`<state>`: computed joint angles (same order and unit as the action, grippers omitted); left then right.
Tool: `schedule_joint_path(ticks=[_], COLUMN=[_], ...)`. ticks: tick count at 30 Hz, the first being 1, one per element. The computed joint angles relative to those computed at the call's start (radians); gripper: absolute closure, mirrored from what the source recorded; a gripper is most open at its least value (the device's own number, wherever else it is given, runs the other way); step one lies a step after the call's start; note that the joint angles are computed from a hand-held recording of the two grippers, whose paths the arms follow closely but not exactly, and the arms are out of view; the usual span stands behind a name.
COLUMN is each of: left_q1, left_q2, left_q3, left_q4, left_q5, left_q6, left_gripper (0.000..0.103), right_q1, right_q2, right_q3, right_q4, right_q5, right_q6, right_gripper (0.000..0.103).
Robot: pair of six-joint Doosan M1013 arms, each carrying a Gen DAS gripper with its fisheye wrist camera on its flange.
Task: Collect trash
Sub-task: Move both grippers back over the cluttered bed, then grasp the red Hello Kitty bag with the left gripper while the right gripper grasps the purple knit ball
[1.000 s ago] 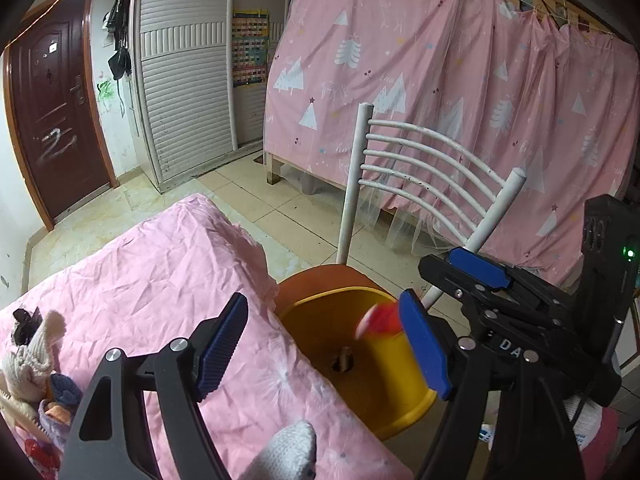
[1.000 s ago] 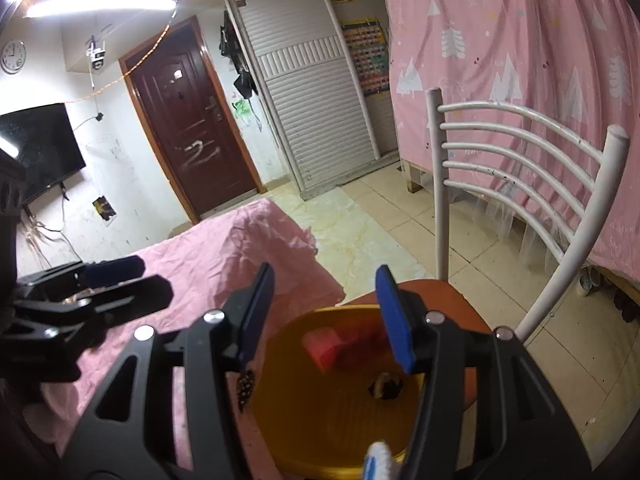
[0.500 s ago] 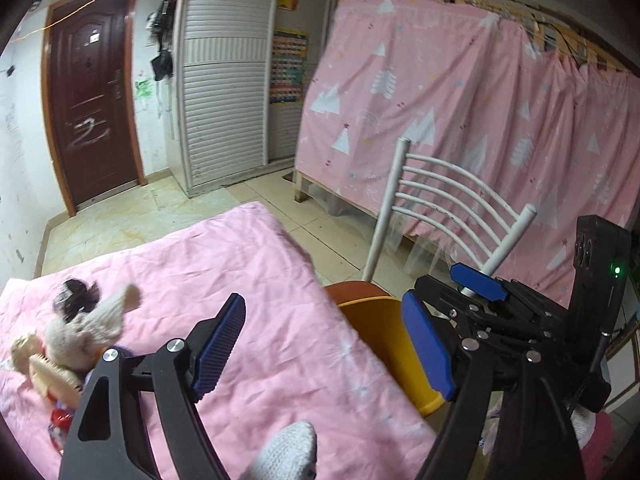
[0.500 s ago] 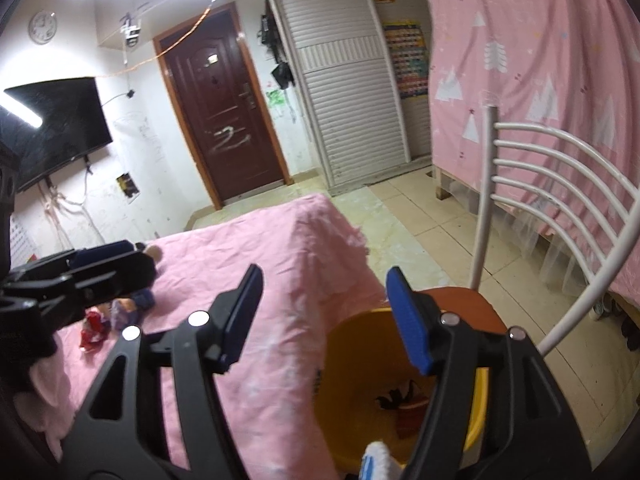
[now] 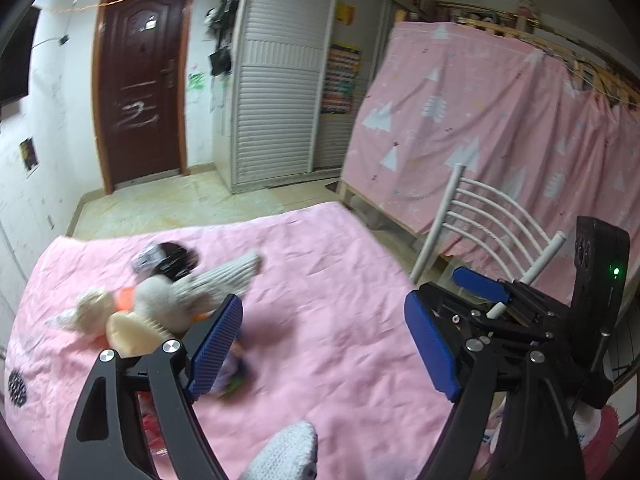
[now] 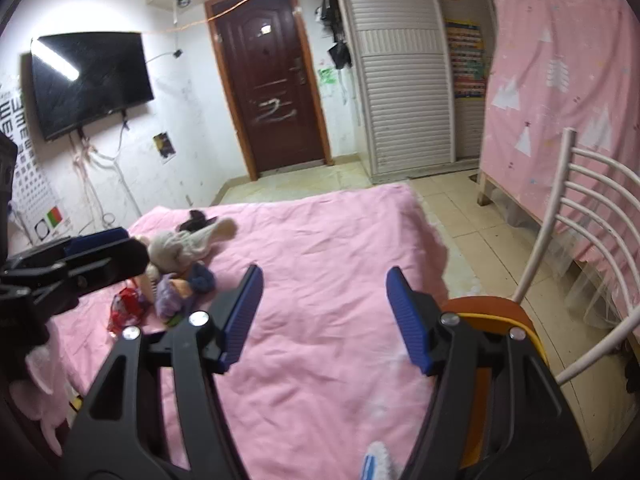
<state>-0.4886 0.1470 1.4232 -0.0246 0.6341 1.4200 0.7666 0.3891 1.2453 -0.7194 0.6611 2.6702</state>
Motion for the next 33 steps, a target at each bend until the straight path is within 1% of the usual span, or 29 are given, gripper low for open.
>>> schedule_joint_path(ticks=[4,9,15,19,30,31,32,33], left_q1=[0.034,0.065,0.112,0.143,0.169,0.166,0.165,0.165], left_q2=[-0.019,-0.034,-0.026,-0.027,-0.009,-0.01,-0.01,-0.009], left_q3=[0.031,0.068,0.089,0.112,0.127,0.13,0.132,0.132], left_q4=[0.01,0.083,0.069,0.034,0.004,0.011,0.014,0.004], left_q5=[0.009,0.025,0.063,0.063,0.081,0.081,0.079,0.082], left_q6=[-0.015,-0.073,-0.094,-0.072,-0.001,0.002,0.007,0.02], left_gripper=[0.027,0.027,0.027,0.027,0.027,0.032,0.043,0.048], right_q1=[0.01,0.023,0.036,0.045,0.056,0.056,0.057,0.057], right_q2=[0.036,0.084,0.147,0.177,0.237,0.242,0.247,0.251], right_q3=[-0.056,-0.126,-0.221,-0.265,-0.357,-0.364,-0.372,-0.377], right_q4=[0.057,0.123,0.224,0.262,0.336,0.346,0.354,0.359], right_q5=[0.013,0.034,0.074,0.101,0.168,0.173,0.18,0.184], right_q6=[-0.088,-0.184,-0.327,-0.385,-0.478,-0.488,-0.499,-0.505], right_gripper=[0.041,0.041,0.041,0.041,0.041,0.041,0.041,0.041])
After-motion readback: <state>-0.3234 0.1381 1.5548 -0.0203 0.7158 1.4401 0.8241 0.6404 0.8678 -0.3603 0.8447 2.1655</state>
